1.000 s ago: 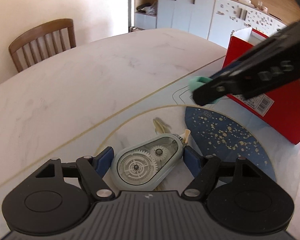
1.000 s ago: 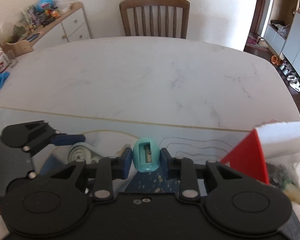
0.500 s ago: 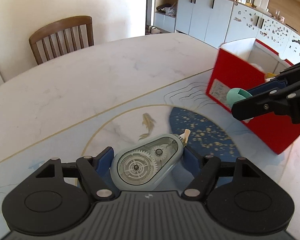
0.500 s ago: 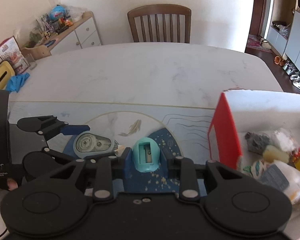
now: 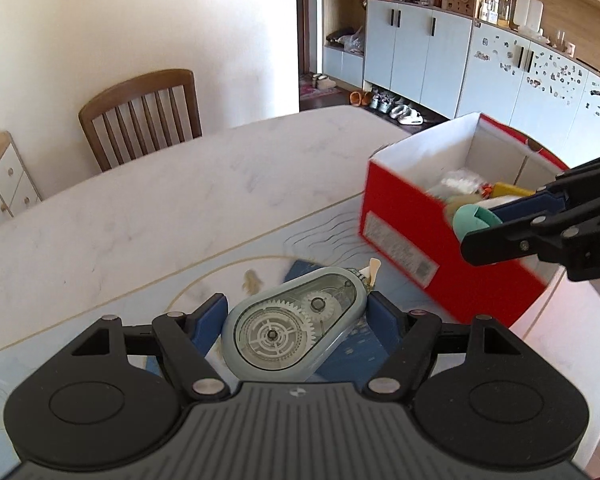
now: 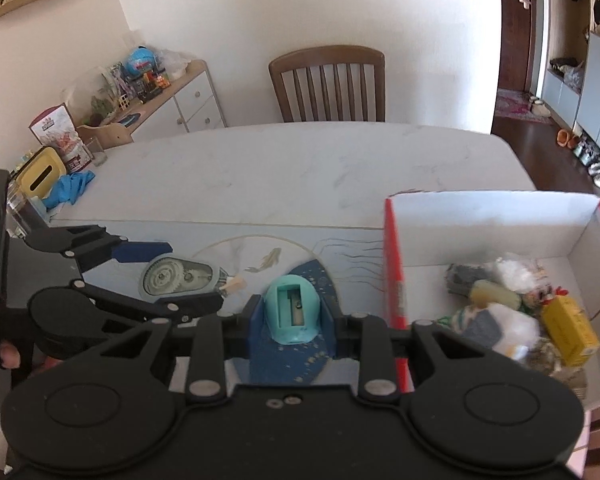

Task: Organize objects
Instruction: 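Carry the tape dispenser and sharpener over the red box and lower them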

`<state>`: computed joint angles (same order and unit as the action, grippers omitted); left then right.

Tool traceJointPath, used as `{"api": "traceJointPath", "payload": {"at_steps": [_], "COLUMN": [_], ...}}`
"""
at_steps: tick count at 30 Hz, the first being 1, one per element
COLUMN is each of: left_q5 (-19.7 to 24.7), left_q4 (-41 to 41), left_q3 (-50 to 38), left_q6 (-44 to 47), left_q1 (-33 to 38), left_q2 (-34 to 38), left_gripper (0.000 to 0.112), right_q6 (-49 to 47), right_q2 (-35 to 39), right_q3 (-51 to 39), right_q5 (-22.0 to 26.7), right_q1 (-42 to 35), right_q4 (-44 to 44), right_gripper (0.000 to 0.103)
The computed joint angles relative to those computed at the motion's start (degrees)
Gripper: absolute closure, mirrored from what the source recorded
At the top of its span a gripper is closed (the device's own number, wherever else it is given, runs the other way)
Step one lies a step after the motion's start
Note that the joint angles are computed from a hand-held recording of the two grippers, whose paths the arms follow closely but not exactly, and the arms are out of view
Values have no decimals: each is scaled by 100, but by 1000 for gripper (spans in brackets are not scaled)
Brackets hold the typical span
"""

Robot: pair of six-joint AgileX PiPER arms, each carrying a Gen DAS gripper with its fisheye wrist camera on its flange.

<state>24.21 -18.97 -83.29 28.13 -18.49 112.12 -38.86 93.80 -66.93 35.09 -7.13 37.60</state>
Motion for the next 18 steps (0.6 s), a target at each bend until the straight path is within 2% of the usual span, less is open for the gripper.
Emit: {"api": "traceJointPath", "payload": {"at_steps": [9, 18], "left_q5": [206, 510], "left_q4": [1100, 2022], "left_q3": [-420, -1409], "left_q6": [-1582, -2658], "left_q1": [-853, -1569], "left_q2": [-152, 381], "left_gripper": [36, 37], "right_q6": [-1184, -2114], "right_q2": [-263, -173], "right_q3": [149, 39], "right_q5": [520, 1043], "right_q1": [-1012, -2053], "right_q4": [670, 1113], "right_gripper": [74, 74]}}
